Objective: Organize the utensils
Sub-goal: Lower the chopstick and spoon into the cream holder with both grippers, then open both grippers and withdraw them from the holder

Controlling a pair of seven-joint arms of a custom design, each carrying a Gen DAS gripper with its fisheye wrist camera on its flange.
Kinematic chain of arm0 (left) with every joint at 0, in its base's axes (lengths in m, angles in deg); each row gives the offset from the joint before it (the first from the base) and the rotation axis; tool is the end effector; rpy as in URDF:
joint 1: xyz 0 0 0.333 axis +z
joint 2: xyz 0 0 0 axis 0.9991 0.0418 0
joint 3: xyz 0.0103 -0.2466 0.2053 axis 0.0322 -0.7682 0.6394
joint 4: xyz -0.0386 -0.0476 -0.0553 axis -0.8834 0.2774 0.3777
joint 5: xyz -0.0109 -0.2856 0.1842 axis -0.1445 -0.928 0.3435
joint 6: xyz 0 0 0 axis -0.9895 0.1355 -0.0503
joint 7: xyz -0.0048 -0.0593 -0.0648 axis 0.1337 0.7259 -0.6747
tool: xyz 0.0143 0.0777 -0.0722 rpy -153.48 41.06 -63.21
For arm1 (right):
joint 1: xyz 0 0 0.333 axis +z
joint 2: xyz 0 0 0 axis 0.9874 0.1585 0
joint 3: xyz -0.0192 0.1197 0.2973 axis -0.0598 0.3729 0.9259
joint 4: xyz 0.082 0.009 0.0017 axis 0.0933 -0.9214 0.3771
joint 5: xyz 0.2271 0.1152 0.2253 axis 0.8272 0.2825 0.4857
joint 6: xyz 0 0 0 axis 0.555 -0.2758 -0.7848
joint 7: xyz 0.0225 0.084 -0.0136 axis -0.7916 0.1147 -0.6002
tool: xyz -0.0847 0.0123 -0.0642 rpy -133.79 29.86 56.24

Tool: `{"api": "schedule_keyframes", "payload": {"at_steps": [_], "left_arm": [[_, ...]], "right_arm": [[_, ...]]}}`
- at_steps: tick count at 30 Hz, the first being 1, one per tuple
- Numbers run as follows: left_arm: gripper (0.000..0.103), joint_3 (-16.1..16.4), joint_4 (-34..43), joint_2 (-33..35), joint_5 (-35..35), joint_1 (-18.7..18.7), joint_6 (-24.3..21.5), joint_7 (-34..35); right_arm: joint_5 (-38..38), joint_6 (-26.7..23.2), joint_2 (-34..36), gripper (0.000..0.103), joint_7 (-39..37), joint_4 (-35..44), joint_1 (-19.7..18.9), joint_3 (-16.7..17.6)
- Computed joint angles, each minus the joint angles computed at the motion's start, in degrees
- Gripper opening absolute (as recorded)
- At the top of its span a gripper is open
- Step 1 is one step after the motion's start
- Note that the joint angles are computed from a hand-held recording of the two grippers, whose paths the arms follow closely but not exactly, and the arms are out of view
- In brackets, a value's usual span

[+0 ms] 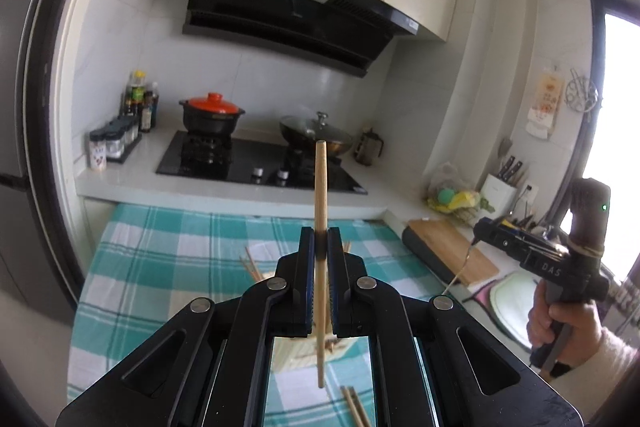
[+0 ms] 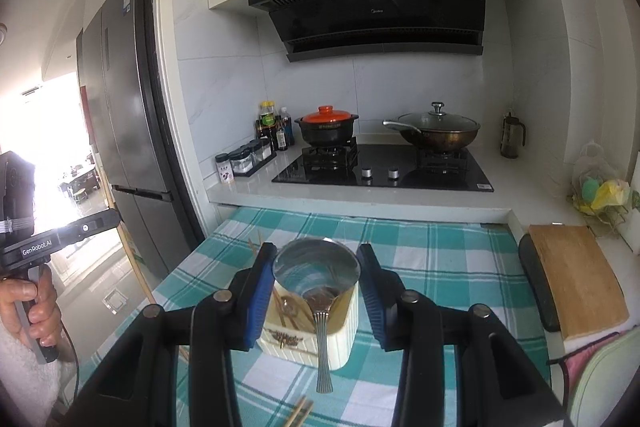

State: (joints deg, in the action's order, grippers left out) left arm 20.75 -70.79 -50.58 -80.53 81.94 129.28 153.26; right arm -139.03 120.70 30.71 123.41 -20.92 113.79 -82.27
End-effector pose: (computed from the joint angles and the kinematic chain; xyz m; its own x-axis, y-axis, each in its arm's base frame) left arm 0.5383 -0.1158 0.7333 -0.5094 -0.8086 0.2943 -0.4287 -0.0580 -0.9016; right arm 0.4708 0.3647 0.7353 0.1225 -0.9866 -0.1079 -0.3781 0.0541 -0.9242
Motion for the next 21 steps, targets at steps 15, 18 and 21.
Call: {"api": "schedule_keyframes", "payload": {"at_steps": [15,18,21], "left_arm": [[0.004,-1.6,17.0,23.8,30.0,-4.2,4.0,-25.5],[0.004,-3.0,18.2,25.5,33.0,-3.2,-0.8,-27.9],[0.005,-5.2,17.3,25.3,34.5,-1.7,-3.8,-28.3]], "right_arm": [[15.4,-2.5,24.9,0.042,-13.7,25.5,-0.5,-3.4],[23.2,-8.1,29.8,0.042,-18.7,31.3,-1.6,-2.3],[28.3,-12.0,33.1,0.043,-20.6,35.7,-1.8,-2.7]]}}
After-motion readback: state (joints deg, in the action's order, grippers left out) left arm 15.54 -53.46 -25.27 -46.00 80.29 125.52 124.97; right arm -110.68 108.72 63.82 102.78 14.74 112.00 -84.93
